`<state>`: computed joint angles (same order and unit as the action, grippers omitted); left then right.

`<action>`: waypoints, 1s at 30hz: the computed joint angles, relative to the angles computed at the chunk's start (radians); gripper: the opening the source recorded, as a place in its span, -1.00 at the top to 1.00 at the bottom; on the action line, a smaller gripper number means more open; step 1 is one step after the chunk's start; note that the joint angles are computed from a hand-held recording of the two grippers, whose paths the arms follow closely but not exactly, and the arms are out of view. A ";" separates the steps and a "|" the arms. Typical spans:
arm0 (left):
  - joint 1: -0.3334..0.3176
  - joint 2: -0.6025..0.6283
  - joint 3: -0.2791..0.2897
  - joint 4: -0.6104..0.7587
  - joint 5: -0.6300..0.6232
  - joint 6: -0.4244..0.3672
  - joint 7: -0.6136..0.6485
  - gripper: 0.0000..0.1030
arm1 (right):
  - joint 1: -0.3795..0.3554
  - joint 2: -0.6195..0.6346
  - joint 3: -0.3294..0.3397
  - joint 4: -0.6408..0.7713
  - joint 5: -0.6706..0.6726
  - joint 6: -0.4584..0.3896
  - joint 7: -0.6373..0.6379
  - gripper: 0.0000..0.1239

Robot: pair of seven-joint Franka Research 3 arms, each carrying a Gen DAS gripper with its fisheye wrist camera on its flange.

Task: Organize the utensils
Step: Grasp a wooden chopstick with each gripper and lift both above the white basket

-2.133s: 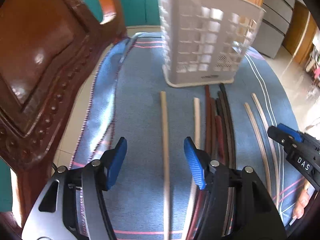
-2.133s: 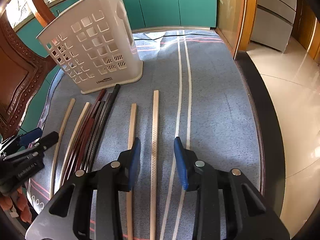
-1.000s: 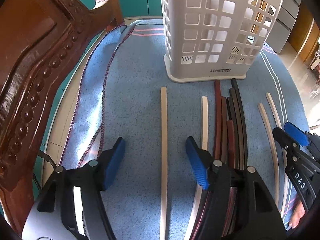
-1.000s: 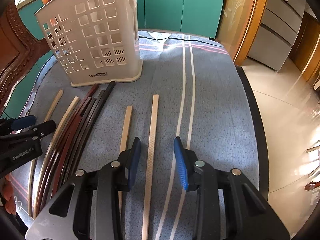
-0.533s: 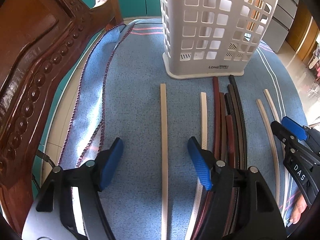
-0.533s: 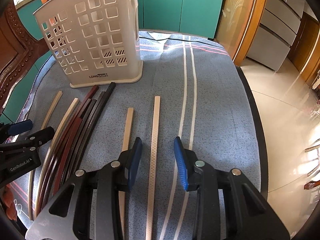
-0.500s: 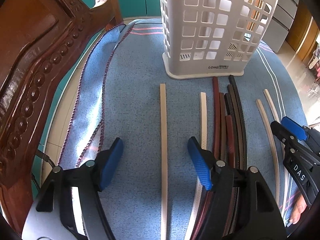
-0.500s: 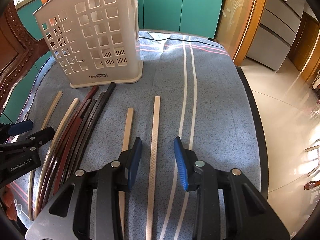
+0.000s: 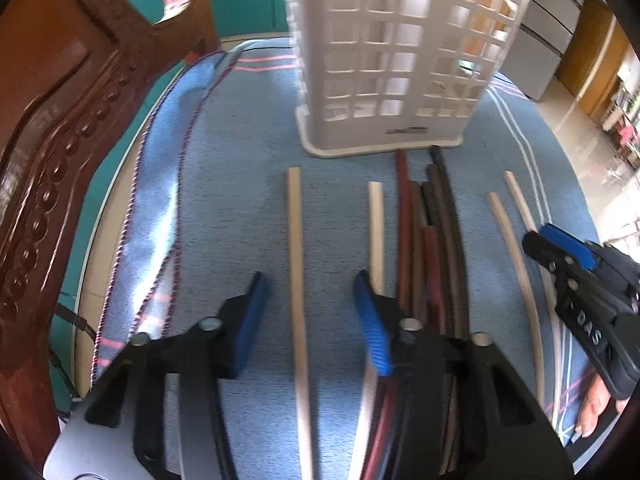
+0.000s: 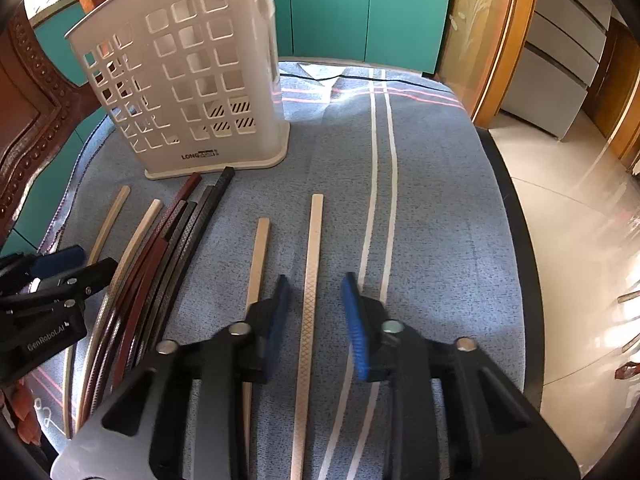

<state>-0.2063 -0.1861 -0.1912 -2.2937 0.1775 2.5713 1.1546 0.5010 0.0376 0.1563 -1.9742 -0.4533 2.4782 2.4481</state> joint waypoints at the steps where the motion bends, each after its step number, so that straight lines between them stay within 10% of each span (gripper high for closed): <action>1: -0.003 0.000 -0.001 0.001 -0.002 0.002 0.005 0.46 | -0.003 -0.002 -0.001 -0.004 0.014 0.010 -0.009 0.80; 4: -0.009 0.001 0.001 0.001 -0.022 0.011 0.015 0.86 | -0.004 -0.004 -0.001 -0.010 0.029 0.028 -0.018 0.89; 30: -0.086 -0.435 0.077 -0.121 -0.033 0.283 0.001 0.87 | -0.215 -0.420 0.179 -0.197 0.074 0.342 -0.016 0.90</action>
